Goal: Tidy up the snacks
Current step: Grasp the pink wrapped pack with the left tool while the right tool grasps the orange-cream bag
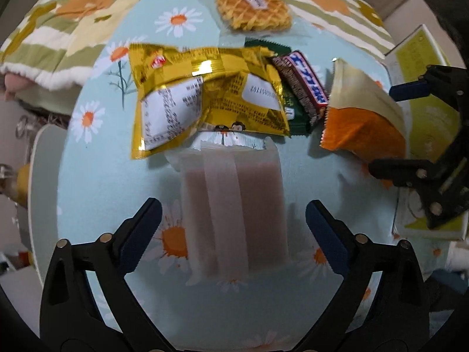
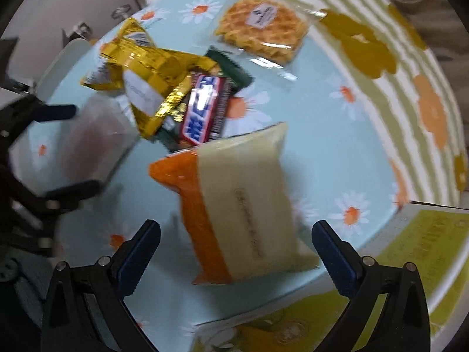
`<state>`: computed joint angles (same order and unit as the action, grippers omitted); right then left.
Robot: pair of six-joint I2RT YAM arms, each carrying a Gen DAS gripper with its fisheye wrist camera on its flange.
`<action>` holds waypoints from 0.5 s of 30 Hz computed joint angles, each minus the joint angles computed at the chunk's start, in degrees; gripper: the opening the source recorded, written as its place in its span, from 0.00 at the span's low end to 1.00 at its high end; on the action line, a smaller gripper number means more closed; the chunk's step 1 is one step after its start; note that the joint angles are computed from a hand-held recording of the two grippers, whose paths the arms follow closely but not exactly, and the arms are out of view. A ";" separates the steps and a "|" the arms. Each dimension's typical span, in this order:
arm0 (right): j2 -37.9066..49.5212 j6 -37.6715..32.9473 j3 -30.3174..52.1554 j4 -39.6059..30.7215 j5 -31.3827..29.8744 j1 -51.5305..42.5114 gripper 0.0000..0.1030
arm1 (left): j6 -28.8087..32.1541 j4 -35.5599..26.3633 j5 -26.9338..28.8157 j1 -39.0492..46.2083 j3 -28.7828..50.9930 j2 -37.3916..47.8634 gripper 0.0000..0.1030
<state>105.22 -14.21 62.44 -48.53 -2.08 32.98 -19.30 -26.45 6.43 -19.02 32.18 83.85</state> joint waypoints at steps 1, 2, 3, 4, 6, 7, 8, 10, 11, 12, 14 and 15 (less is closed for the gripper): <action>0.52 -0.80 0.35 -0.07 2.59 0.89 1.00 | -0.96 0.39 0.05 -0.40 -0.07 0.55 0.92; 0.63 -1.78 0.27 0.20 3.82 1.33 1.00 | -2.09 0.85 -0.12 -1.01 -0.11 1.10 0.88; 0.89 -3.02 0.37 0.30 4.36 1.58 1.00 | -2.46 1.22 -0.46 -1.21 0.01 1.79 0.85; 1.47 -3.67 0.90 -0.01 4.22 1.57 1.00 | -3.07 1.31 -1.42 -1.98 -0.02 1.73 0.84; 2.54 -4.54 2.10 -1.26 3.86 1.23 1.00 | -3.76 1.36 -3.36 -3.39 0.34 2.03 0.76; 3.21 -4.87 2.46 -1.73 3.68 1.31 1.00 | -4.12 1.32 -4.33 -3.99 0.55 2.21 0.74; 3.78 -5.06 2.84 -1.98 3.57 1.62 1.00 | -4.39 1.17 -5.09 -4.45 0.78 2.30 0.68; 4.78 -6.18 3.57 -2.47 3.91 2.09 0.99 | -4.64 1.28 -6.27 -5.08 0.60 1.81 0.61; 5.06 -6.41 3.85 -2.70 4.17 2.40 0.98 | -4.55 1.34 -6.26 -4.91 0.46 1.49 0.60; 5.39 -6.62 4.04 -2.70 4.40 2.66 0.97 | -4.40 1.42 -6.20 -4.77 0.17 1.14 0.60; 6.29 -6.91 4.67 -3.05 4.41 2.97 0.91 | -4.04 1.27 -5.89 -4.45 -0.03 0.72 0.59; 6.82 -6.94 5.06 -3.25 4.36 3.08 0.86 | -4.04 1.26 -5.49 -4.16 -0.32 0.23 0.59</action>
